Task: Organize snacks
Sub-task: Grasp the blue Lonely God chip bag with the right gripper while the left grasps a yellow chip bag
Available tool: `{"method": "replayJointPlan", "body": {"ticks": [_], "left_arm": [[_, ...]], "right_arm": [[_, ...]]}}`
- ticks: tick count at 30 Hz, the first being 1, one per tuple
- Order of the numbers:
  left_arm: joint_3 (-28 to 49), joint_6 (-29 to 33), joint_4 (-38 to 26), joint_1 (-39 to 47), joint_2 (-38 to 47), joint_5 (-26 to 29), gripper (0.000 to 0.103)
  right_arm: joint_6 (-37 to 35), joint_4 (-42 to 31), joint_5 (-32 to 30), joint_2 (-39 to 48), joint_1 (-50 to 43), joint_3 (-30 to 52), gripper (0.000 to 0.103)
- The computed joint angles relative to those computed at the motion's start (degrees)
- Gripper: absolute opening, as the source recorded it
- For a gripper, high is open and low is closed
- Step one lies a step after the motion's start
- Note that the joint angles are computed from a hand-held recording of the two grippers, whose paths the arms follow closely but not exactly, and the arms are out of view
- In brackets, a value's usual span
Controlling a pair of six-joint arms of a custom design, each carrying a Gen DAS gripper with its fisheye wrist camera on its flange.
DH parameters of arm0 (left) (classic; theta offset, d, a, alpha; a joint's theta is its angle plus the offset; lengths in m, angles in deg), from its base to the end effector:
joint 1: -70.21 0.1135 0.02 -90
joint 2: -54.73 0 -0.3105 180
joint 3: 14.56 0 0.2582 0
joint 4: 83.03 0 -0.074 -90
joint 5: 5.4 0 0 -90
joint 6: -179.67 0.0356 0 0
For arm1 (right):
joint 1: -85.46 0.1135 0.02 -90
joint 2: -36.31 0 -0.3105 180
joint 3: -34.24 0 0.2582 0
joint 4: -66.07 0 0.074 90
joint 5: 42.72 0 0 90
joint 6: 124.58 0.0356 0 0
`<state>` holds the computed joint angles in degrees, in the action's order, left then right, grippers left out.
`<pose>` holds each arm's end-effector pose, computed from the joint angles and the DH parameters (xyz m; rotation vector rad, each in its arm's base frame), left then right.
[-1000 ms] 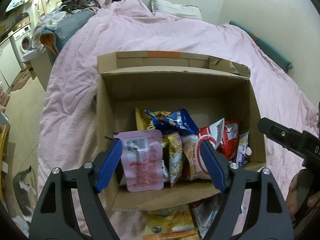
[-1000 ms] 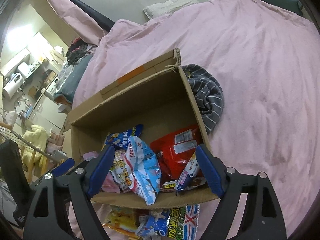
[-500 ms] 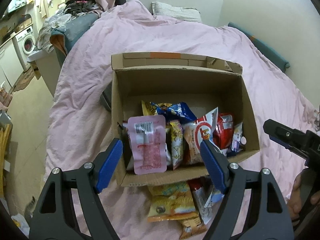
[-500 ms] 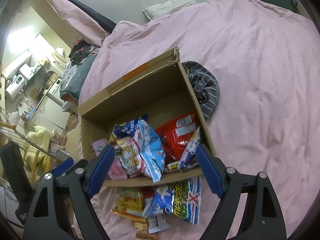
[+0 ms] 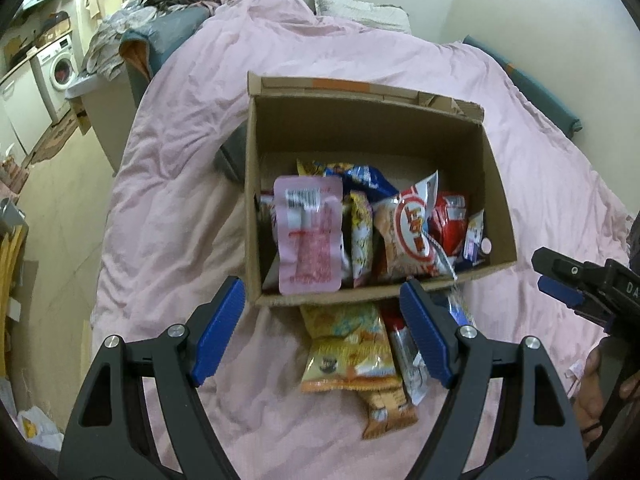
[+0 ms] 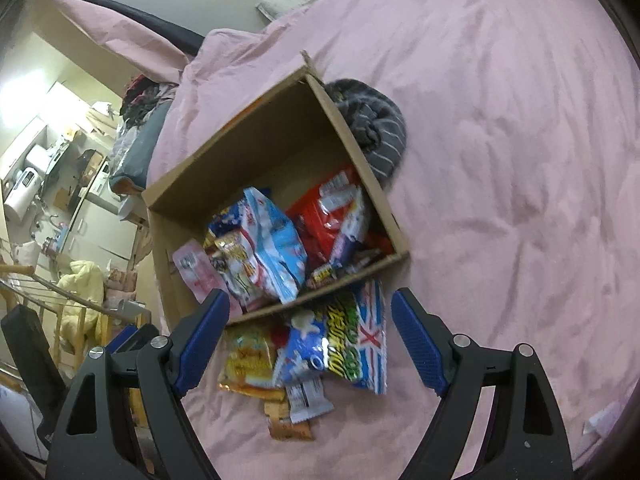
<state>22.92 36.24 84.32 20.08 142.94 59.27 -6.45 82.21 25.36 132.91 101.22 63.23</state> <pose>0.1536 -0.1601 0.1290 -0.2058 2.5072 -0.1176 0.2088 0.0727 0.0995 0.1030 2.5490 0.7896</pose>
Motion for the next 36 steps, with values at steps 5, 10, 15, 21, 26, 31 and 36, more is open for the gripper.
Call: {"method": "replayJointPlan", "body": {"ticks": [5, 10, 15, 21, 26, 31, 36], "left_arm": [[-1.7, -4.6, -0.9, -1.5, 0.2, 0.5, 0.077], [-3.0, -7.3, -0.5, -1.2, 0.7, 2.2, 0.077], [-3.8, -7.8, -1.3, -0.6, 0.0, 1.9, 0.077], [-5.7, -7.7, -0.5, 1.5, -0.4, 3.4, 0.077], [-7.2, -8.0, -0.8, 2.0, -1.4, 2.8, 0.077], [-8.6, -8.1, 0.0, 3.6, -1.4, 3.7, 0.077], [-8.1, -7.9, 2.5, 4.6, 1.0, 6.2, 0.077]], "right_arm": [[-0.1, 1.6, -3.0, 2.5, -3.1, -2.1, 0.085], [-0.5, 2.9, -7.0, 8.9, -7.0, -1.9, 0.086], [-0.5, 2.8, -7.2, 17.7, -6.3, 1.2, 0.085], [1.1, 0.2, -10.7, 26.5, -0.6, 9.3, 0.092], [-0.5, -7.2, -3.4, 30.0, 7.6, 17.2, 0.095], [-2.1, -7.3, -3.1, 29.6, 7.9, 16.9, 0.070], [-3.7, -6.9, -2.5, 26.9, 9.0, 14.8, 0.053]]}}
